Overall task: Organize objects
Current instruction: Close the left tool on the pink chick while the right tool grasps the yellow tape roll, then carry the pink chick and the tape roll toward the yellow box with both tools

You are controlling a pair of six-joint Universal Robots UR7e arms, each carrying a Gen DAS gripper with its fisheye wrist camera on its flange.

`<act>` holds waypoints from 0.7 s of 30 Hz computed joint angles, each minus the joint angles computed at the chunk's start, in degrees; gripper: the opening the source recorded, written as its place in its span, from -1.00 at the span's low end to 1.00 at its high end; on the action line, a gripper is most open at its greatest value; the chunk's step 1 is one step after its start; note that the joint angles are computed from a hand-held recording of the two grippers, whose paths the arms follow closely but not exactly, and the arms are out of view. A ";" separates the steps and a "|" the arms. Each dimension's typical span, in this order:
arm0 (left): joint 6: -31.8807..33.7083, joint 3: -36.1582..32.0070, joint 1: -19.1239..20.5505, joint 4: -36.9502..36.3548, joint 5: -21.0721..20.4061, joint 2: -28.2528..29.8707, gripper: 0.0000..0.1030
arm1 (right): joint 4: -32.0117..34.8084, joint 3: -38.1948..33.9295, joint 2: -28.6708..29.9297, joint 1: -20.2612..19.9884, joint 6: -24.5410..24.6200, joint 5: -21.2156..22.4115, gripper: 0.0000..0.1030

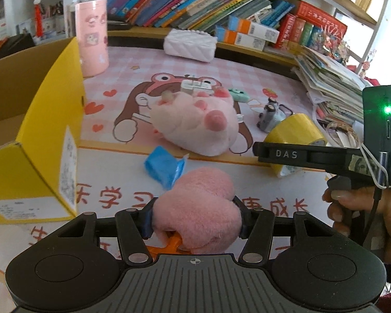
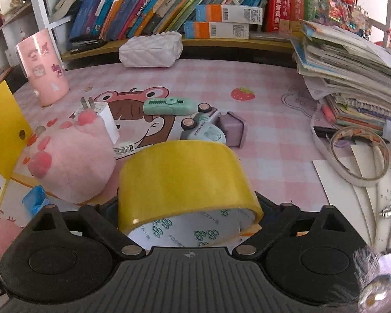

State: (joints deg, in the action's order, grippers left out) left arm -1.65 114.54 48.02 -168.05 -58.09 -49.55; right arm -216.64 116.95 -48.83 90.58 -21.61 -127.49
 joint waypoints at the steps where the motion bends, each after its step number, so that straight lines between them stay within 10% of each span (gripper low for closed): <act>1: -0.24 0.14 0.01 0.01 0.24 -0.18 0.07 | -0.58 -0.08 0.23 0.11 -0.39 -0.26 0.82; 11: 0.99 2.47 0.90 -2.33 -0.49 -3.03 0.07 | -4.91 0.05 1.79 4.95 -0.24 -6.16 0.82; 21: 5.42 7.47 3.79 -4.88 -3.82 -11.45 0.07 | 0.72 1.05 2.44 14.68 16.67 -14.03 0.82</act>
State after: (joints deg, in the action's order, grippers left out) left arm 3.77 122.01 51.81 -172.92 -61.91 -61.00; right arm -215.92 117.99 -46.39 105.25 -4.94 -141.52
